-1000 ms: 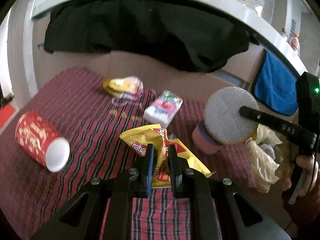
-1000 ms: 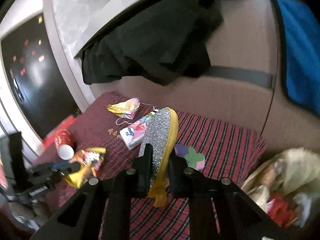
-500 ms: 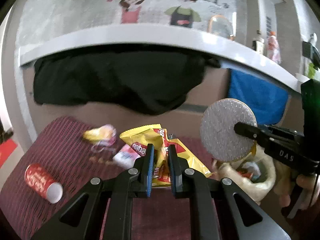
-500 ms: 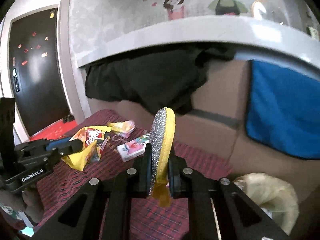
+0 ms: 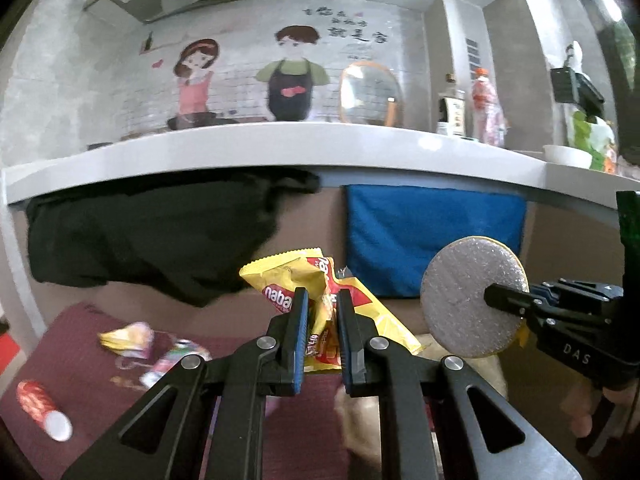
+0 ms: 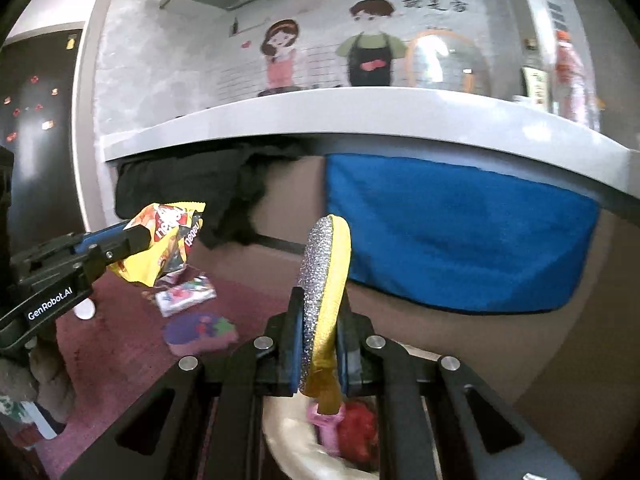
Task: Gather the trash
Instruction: 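Carry the chip bag and glitter pad over the bin with both tools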
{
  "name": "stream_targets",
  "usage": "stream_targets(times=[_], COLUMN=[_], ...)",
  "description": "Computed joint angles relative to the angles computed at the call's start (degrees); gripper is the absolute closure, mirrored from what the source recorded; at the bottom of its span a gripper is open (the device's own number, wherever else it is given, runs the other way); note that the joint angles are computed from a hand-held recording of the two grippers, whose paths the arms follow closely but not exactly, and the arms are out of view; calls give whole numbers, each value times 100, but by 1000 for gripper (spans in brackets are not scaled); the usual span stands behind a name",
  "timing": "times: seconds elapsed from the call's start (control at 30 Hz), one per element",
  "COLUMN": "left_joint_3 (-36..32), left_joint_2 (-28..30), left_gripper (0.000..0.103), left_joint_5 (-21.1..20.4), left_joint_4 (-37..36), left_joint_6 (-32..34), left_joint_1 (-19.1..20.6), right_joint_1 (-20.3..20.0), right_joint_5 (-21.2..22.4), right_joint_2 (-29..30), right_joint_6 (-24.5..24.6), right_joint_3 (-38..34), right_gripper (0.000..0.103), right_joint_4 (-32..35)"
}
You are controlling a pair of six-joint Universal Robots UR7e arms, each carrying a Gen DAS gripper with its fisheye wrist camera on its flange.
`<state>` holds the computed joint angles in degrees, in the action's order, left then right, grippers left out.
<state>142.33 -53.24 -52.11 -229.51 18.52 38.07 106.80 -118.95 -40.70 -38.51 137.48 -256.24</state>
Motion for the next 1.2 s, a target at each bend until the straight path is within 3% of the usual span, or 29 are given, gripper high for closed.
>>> stream_targets(times=[0.27, 0.57, 0.93, 1.2], left_joint_3=[-232, -368, -538, -729], left_joint_2=[693, 1176, 1276, 997], left_gripper=[88, 89, 88, 89], left_joint_5=[-260, -405, -754, -874], left_joint_4=[79, 63, 348, 1415], left_joint_6=[-336, -373, -418, -843], left_joint_1=[-77, 5, 346, 606], right_joint_1=[-496, -1026, -1255, -1323], right_joint_5=[210, 579, 662, 382], right_joint_2=[-214, -117, 13, -188], right_joint_6=[-101, 5, 71, 512], right_joint_3=[546, 713, 672, 628], right_gripper=[91, 91, 91, 91], right_joint_4=[-719, -955, -938, -379])
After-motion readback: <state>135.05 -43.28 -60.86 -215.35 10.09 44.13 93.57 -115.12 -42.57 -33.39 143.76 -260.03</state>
